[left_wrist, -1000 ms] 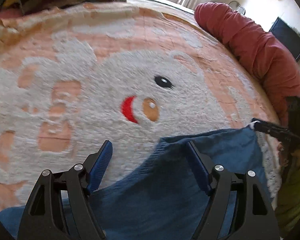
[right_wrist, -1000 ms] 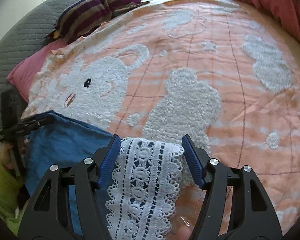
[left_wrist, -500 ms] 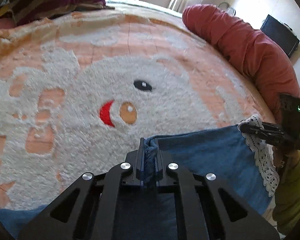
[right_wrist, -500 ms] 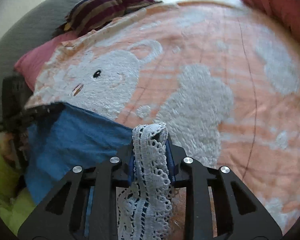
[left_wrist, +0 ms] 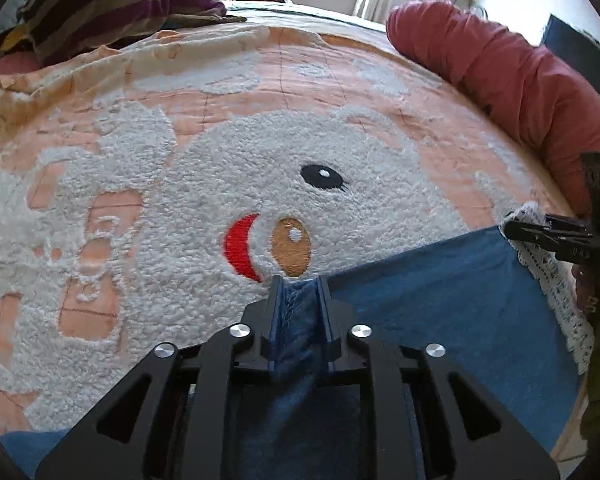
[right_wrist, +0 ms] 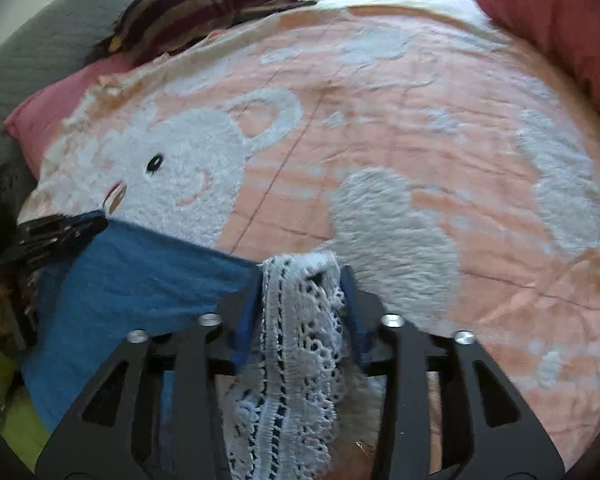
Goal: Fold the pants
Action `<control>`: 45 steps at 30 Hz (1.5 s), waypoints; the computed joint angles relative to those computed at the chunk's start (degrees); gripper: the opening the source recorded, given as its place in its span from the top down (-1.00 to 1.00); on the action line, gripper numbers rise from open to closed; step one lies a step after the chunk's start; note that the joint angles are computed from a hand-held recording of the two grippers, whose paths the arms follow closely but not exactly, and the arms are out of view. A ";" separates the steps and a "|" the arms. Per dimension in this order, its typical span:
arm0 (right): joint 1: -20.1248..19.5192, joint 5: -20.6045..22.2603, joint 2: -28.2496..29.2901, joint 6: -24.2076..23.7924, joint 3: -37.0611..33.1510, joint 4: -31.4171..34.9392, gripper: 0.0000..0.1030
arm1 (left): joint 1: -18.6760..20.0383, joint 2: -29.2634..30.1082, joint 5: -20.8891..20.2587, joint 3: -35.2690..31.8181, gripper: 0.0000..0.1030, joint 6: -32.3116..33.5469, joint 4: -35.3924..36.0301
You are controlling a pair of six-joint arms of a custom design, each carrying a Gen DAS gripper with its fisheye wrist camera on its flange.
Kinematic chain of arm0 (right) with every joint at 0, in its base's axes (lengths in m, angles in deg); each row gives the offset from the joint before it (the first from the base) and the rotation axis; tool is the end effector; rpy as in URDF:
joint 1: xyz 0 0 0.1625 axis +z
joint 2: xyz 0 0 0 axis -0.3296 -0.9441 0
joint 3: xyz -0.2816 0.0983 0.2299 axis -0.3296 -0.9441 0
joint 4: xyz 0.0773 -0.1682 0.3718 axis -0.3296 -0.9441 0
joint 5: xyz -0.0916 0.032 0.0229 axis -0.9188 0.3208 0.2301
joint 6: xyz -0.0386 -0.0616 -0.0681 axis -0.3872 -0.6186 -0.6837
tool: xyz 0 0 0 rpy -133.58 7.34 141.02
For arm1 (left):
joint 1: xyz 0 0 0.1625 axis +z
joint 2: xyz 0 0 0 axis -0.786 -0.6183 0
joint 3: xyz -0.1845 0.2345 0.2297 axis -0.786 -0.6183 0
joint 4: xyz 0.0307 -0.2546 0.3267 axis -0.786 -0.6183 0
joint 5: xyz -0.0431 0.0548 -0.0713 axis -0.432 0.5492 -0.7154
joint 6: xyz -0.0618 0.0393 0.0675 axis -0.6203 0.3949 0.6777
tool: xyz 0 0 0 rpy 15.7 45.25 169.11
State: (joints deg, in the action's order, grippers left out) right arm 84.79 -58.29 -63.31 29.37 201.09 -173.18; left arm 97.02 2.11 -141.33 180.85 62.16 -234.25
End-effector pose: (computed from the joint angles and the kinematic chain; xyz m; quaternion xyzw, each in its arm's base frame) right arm -0.0696 -0.4213 0.3540 0.0146 -0.9063 0.3121 0.2846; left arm -0.3104 -0.5607 -0.0369 0.3665 0.9045 -0.1244 0.1790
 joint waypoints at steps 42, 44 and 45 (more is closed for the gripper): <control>11.05 -12.66 -17.87 1.88 23.58 -5.69 -0.24 | -6.04 -30.08 15.98 31.76 -0.64 -10.32 2.97; 11.85 -11.92 -19.00 2.15 23.38 -5.17 -0.30 | -6.93 -30.52 16.05 32.06 -0.64 -10.49 3.11; 12.23 -11.79 -19.43 2.32 23.37 -4.97 -0.36 | -7.26 -30.58 16.04 32.08 -0.64 -10.54 3.18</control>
